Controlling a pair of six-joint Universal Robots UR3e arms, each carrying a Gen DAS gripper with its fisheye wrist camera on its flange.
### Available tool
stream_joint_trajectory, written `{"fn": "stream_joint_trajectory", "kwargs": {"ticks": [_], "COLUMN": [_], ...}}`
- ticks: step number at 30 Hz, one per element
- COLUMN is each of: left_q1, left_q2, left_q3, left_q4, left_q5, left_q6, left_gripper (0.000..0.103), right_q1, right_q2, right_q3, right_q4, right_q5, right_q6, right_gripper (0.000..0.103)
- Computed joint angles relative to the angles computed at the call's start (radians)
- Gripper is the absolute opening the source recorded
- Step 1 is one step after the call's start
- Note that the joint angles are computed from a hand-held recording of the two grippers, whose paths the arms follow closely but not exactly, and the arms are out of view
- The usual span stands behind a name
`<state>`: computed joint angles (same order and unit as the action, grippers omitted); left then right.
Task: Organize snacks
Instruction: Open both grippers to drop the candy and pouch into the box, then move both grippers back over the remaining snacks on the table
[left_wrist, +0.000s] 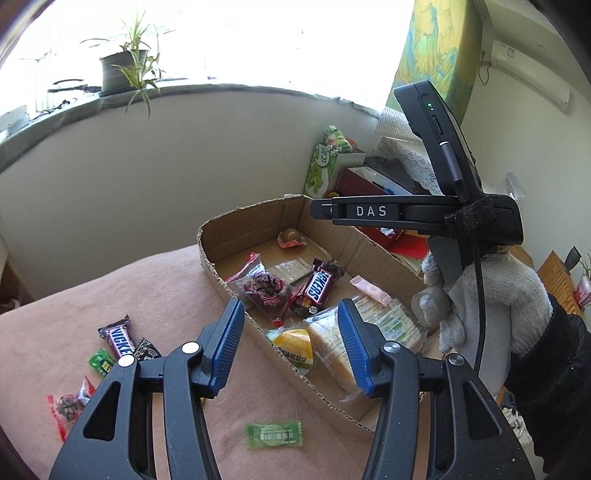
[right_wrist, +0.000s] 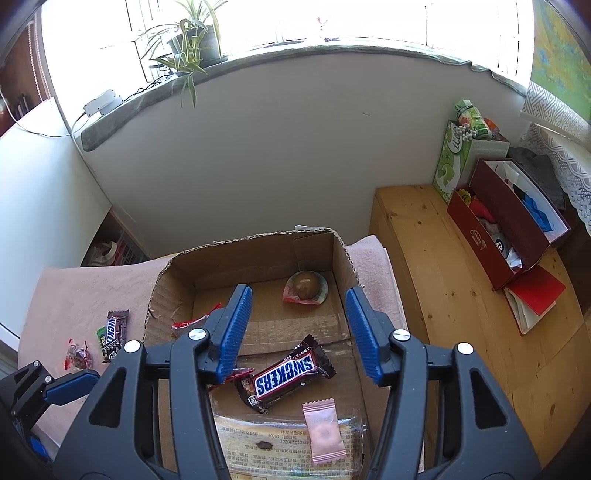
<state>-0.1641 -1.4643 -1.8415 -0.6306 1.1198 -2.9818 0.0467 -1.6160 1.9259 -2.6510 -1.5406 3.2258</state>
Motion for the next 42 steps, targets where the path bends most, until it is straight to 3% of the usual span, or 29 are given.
{"fn": "stream_joint_trajectory", "kwargs": {"ticks": [7,12,19,27,33,37,42], "left_q1": [0.12,0.318,0.696,1.004,1.068,1.056,0.977], "left_q2": [0.143,0.311,0.539,0.644,0.652,0.635,0.569], "left_q3": [-0.099,-0.19,-0.257,-0.27,-0.3,-0.319,-0.348], "left_q4": [-0.056,-0.189,-0.541,-0.876,-0.943,-0.925,-0.783], "left_q5": [-0.066,-0.165,-0.314,-0.364,-0.349,-0.346,-0.327], "left_q6": [0.047,0.145,0.404,0.687,0.781,0.805,0.748], "left_gripper": [0.052,0.052,0.052,0.052,0.055,0.058,0.063], "right_q1": [0.063,0.155,0.327,0.565,0.669,0.693,0.678], "right_q2": [-0.091,-0.124,-0.101,0.071,0.257,0.333,0.371], "right_q3": [0.051,0.074,0.054,-0.028,-0.125,-0.159,-0.145], "right_q4": [-0.003,-0.022,-0.038,-0.099,-0.108,-0.093,-0.092], "right_q5": [-0.048,-0.101,-0.149,-0.203,-0.239,-0.261,-0.25], "right_q6": [0.04,0.068,0.119,0.184,0.229,0.284,0.355], "right_gripper": [0.056,0.056,0.056,0.056,0.056,0.056,0.056]}}
